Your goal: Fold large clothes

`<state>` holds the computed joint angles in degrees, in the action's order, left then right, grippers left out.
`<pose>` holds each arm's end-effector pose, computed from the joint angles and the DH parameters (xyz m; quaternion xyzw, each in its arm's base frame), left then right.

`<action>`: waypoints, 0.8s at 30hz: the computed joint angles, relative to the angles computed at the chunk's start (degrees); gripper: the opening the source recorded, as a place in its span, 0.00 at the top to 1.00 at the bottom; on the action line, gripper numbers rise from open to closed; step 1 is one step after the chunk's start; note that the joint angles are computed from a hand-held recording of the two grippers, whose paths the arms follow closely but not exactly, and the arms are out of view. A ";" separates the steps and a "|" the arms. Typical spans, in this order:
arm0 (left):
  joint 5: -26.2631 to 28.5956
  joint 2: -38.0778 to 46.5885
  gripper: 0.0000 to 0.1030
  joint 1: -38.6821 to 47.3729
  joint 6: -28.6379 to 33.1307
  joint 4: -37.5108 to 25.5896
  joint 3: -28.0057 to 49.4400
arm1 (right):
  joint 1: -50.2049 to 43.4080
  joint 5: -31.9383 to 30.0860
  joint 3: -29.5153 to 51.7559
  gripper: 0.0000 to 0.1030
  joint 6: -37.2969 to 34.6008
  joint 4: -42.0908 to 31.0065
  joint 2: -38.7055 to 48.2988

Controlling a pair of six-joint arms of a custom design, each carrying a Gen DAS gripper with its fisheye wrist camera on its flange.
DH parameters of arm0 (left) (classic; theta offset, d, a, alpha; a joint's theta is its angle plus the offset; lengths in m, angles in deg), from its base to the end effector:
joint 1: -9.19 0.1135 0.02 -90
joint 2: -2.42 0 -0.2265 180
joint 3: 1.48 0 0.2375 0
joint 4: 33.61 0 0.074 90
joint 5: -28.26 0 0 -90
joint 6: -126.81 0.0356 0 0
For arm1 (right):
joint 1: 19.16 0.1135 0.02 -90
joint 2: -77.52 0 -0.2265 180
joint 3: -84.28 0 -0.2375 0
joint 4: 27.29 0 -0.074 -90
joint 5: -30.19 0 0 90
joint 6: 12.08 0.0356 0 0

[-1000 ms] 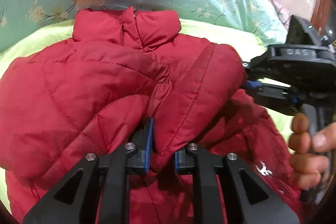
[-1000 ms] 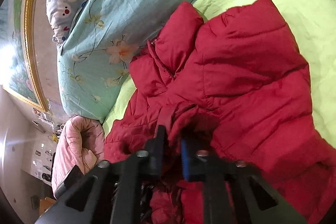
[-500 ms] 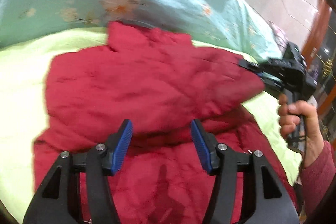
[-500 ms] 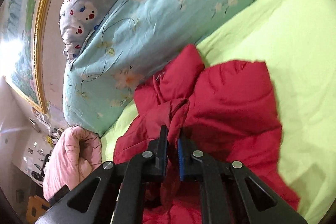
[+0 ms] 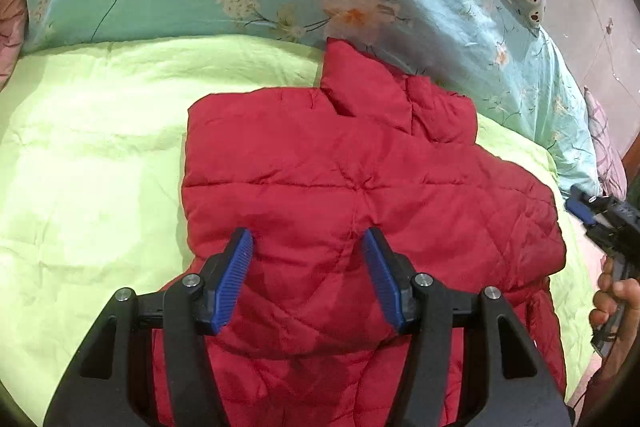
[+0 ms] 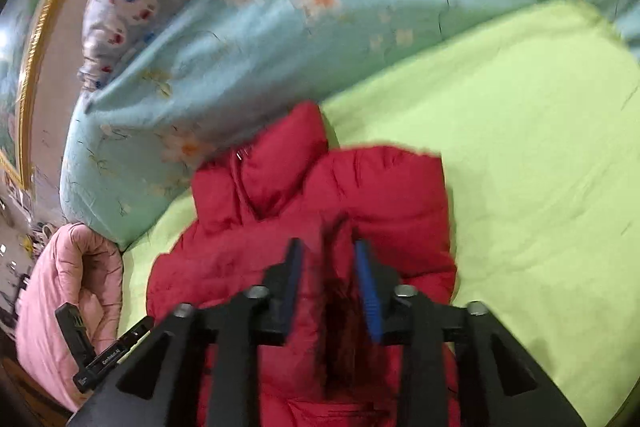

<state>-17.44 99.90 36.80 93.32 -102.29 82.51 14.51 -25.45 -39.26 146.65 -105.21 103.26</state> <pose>0.2720 0.1142 0.1841 0.2555 0.8884 -0.2369 0.2989 0.0864 0.0334 0.2573 0.3707 0.8157 0.0994 0.4328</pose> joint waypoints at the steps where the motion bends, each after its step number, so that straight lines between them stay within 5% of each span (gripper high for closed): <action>1: 0.00 0.01 0.45 -0.18 -0.11 -0.07 0.14 | 5.70 5.42 2.53 0.58 3.68 -2.72 2.47; 4: -0.47 -0.10 0.45 -1.49 -1.59 0.61 0.05 | 14.39 11.22 7.73 0.58 3.64 -0.92 10.79; 9: -3.16 -0.69 0.45 -4.18 -3.62 4.25 -2.54 | 9.21 -2.35 5.69 0.60 -8.42 18.04 23.99; 12: -3.95 -0.86 0.45 -4.76 -3.28 6.11 -4.32 | 6.54 -5.55 3.85 0.61 -6.50 18.68 30.24; 24: -6.97 3.64 0.38 -6.43 -4.04 10.55 -5.65 | -0.99 -10.55 -9.69 0.83 -2.69 20.72 22.11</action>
<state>-24.41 103.54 30.37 89.28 -91.74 76.86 13.52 -36.00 -48.95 143.96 -84.48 125.36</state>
